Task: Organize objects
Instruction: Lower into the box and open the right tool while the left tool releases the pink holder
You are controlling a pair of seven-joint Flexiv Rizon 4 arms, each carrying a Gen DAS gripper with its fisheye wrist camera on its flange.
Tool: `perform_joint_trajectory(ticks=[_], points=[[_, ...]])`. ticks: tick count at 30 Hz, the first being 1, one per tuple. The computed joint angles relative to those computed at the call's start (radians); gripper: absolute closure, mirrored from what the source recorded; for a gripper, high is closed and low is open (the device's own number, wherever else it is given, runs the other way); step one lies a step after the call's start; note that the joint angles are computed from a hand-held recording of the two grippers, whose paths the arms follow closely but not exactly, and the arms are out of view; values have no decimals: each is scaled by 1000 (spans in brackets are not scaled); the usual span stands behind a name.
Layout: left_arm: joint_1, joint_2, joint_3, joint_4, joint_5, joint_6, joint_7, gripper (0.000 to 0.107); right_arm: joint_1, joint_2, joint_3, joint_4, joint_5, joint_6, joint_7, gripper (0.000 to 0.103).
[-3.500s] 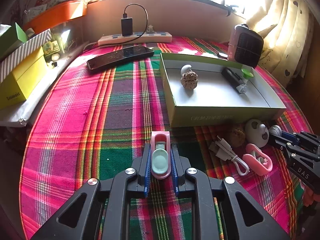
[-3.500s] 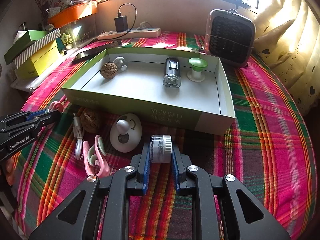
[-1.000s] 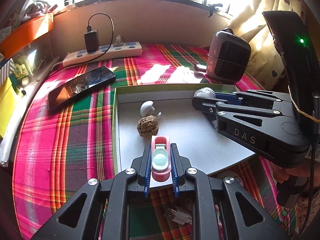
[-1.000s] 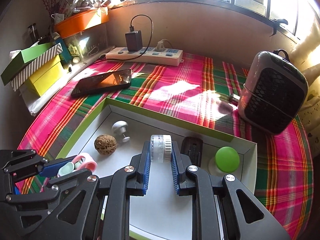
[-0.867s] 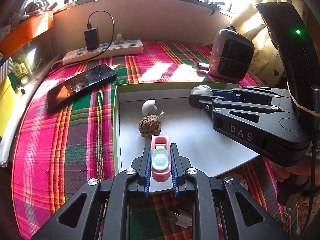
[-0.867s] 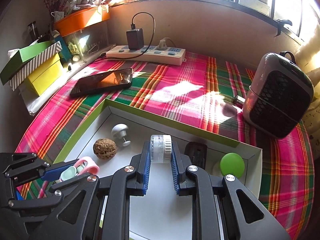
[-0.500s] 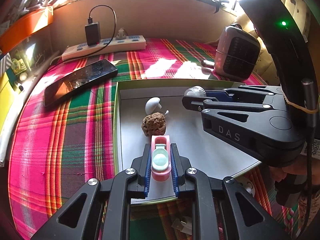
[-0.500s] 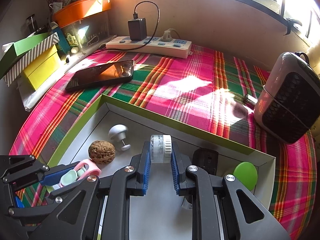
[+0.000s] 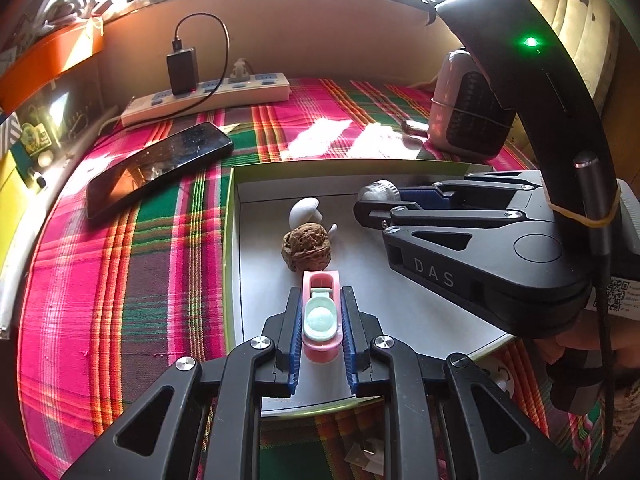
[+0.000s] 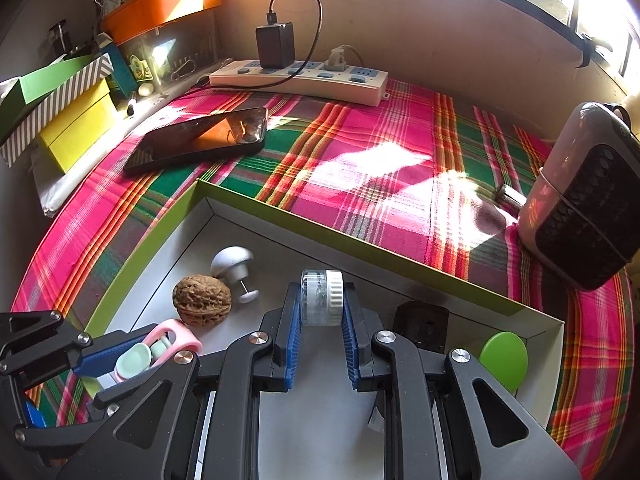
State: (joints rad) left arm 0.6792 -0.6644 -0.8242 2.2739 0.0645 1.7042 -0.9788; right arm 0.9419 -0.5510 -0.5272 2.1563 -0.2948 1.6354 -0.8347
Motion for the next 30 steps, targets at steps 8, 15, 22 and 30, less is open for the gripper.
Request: perform_joint_trajectory(ticks=[8, 15, 22, 30], points=[[-22, 8, 24, -1, 3, 9, -4, 91, -3, 2, 2, -4, -17, -17, 14, 83], [-28, 13, 33, 0, 5, 10, -8, 91, 1, 6, -7, -1, -34, -23, 32, 79], [-29, 19, 36, 2, 5, 11, -8, 88, 36, 5, -43, 12, -30, -8, 48, 65], [-21, 26, 26, 12, 9, 9, 2, 81, 102, 4, -104, 33, 6, 4, 41, 59]])
